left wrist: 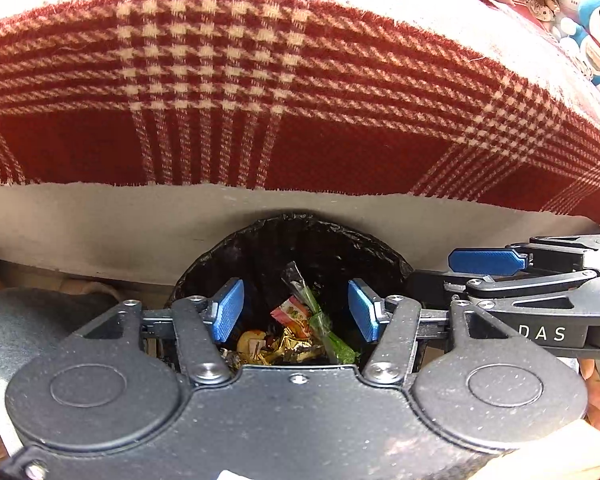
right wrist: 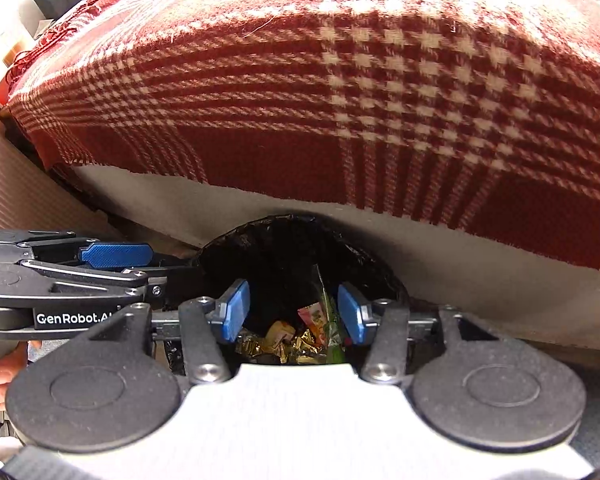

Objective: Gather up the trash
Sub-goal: 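Raise both grippers back over the blanket toward the pile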

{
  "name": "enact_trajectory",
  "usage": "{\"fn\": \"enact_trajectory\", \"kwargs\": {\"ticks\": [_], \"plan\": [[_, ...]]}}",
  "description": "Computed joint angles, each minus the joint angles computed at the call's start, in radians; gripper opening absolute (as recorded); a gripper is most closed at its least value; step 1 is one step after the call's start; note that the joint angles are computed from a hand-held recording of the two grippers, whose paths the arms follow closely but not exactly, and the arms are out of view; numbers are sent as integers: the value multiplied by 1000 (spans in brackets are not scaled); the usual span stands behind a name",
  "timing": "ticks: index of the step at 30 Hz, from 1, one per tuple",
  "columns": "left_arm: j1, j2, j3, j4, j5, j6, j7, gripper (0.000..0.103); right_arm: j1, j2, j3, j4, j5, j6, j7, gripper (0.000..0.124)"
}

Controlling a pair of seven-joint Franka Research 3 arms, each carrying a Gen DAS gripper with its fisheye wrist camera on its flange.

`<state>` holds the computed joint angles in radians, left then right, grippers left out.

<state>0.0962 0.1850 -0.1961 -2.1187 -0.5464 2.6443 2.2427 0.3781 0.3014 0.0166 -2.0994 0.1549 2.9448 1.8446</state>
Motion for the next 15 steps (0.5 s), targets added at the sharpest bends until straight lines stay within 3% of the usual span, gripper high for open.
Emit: {"fn": "enact_trajectory", "kwargs": {"ticks": [9,15], "plan": [[-6,-17,-1,1,-7,8,10,59,-9,-30,-1,-30,6,16,-10,67],[0,-46,1,0,-77,-13,56,59,-14,-69,-3,-57,0,29,-9,67]]}}
